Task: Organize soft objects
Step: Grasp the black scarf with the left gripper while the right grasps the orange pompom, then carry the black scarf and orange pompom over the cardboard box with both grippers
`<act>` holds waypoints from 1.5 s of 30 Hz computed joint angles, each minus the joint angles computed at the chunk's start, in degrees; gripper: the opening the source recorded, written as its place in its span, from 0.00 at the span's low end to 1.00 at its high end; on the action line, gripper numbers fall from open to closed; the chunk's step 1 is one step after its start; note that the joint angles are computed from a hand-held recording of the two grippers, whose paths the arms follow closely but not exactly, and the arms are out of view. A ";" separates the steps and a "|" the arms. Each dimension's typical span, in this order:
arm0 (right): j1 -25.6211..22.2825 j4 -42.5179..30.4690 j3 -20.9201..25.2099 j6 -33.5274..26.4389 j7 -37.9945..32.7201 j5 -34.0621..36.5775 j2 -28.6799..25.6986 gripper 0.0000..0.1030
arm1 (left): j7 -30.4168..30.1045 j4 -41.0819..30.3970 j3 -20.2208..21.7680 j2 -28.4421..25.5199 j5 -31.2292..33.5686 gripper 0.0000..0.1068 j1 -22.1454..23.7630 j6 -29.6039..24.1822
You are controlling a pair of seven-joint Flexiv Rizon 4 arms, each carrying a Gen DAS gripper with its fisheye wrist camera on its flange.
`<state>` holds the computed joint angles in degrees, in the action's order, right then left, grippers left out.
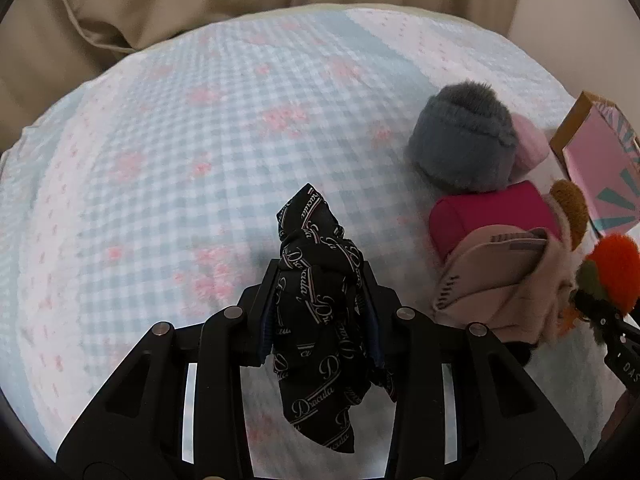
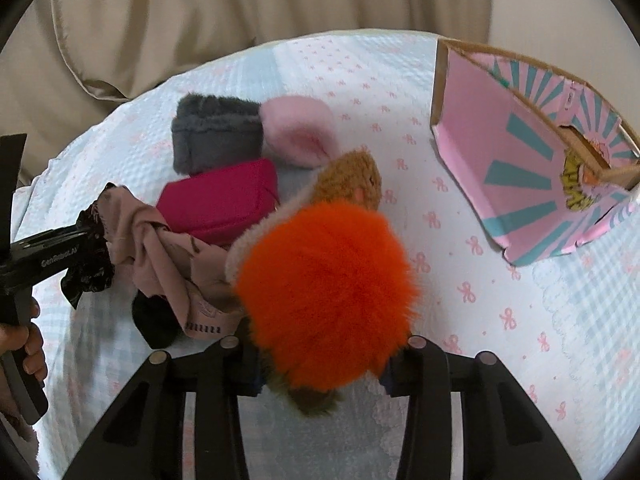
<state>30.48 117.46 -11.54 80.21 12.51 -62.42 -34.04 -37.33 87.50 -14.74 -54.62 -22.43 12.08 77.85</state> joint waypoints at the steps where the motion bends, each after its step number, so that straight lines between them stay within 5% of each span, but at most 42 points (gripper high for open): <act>1: -0.03 0.08 0.01 -0.24 -0.31 -0.16 0.46 0.37 | -0.15 0.73 -0.14 0.66 -0.11 0.30 0.21 0.29; 15: -6.85 1.53 10.21 -10.81 -8.03 0.45 14.97 0.37 | -5.99 12.96 -0.35 16.80 -3.77 0.30 0.75 1.59; 21: -11.01 0.92 14.45 -14.85 -18.66 7.01 22.13 0.37 | -10.48 16.72 2.36 26.09 -5.33 0.30 -3.45 1.16; 29: -17.60 2.76 16.87 -15.33 -33.10 16.59 31.24 0.37 | -24.93 18.71 9.60 34.97 -1.30 0.30 -14.69 -1.62; 38: -25.08 3.90 15.91 -14.03 -53.15 28.99 35.66 0.37 | -49.24 12.10 14.64 34.89 14.17 0.30 -27.56 -6.34; 45: -28.83 2.03 14.06 -15.32 -63.77 36.36 33.03 0.37 | -58.60 3.99 13.25 29.84 19.81 0.30 -32.24 -12.96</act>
<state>1.66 119.50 2.53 64.89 -51.27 -26.07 -1.01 -95.93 91.49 -1.49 -24.77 -2.63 -20.15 64.89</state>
